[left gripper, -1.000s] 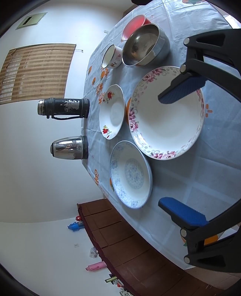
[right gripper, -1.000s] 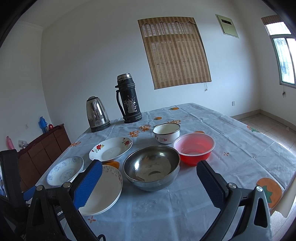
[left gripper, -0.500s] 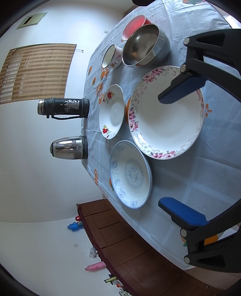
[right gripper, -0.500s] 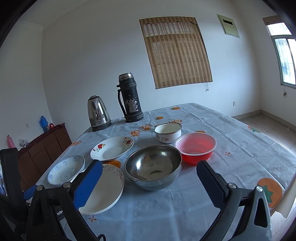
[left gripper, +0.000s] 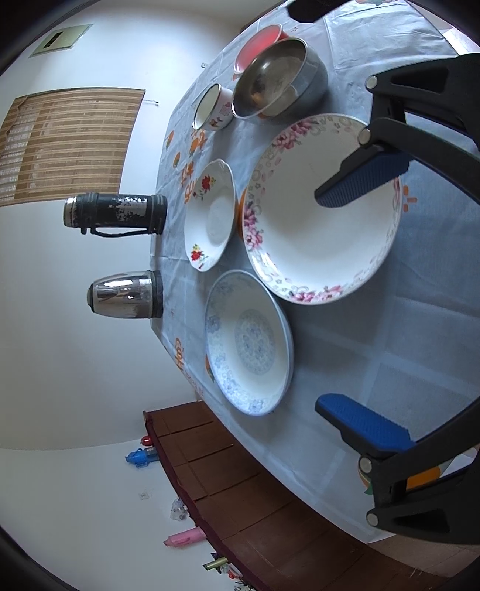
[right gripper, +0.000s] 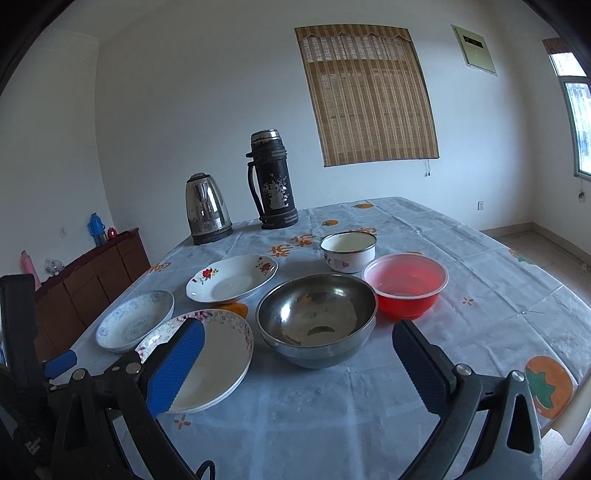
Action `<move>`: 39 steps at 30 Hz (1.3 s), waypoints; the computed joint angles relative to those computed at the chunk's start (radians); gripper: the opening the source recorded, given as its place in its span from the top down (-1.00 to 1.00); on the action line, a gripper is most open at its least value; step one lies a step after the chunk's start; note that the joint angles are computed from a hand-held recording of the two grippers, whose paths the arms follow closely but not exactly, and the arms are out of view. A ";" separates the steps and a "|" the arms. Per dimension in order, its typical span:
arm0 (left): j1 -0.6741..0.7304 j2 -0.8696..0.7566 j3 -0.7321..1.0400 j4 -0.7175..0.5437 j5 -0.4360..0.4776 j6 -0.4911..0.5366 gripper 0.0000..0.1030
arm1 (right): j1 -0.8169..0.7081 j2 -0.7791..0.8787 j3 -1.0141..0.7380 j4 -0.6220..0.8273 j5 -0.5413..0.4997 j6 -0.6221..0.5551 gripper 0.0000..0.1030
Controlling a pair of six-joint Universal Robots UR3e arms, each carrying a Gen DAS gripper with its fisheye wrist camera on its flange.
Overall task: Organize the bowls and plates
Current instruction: 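Move both grippers to the pink-floral plate rim and close on it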
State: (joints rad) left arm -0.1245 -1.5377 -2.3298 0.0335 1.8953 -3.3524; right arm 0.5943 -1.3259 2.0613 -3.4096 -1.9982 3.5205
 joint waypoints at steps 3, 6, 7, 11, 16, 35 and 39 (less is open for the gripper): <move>0.043 0.002 -0.010 -0.006 -0.032 0.000 -0.99 | -0.038 0.001 0.023 0.007 0.091 0.003 -0.98; 0.064 -0.011 -0.008 -0.004 -0.041 0.005 -0.99 | -0.069 0.012 0.018 0.029 0.174 -0.003 -0.81; 0.069 -0.017 -0.004 -0.006 -0.046 0.005 -0.99 | -0.076 0.020 0.009 0.040 0.193 -0.007 -0.74; 0.085 -0.034 0.014 -0.018 -0.066 0.012 -0.98 | -0.104 0.051 -0.029 0.101 0.267 -0.012 -0.59; 0.091 -0.065 0.042 -0.023 -0.071 0.025 -0.98 | -0.124 0.082 -0.063 0.130 0.310 -0.021 -0.56; 0.203 -0.157 0.111 -0.082 -0.254 0.092 -0.48 | -0.161 0.222 -0.236 0.270 0.472 -0.040 -0.18; 0.192 -0.181 0.140 -0.099 -0.249 0.096 -0.39 | -0.168 0.240 -0.261 0.287 0.481 -0.043 -0.17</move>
State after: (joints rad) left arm 0.0679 -1.7187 -2.1899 -0.0651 1.6461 -3.2568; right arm 0.4266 -1.0859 1.8006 -3.1224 -1.5168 3.4778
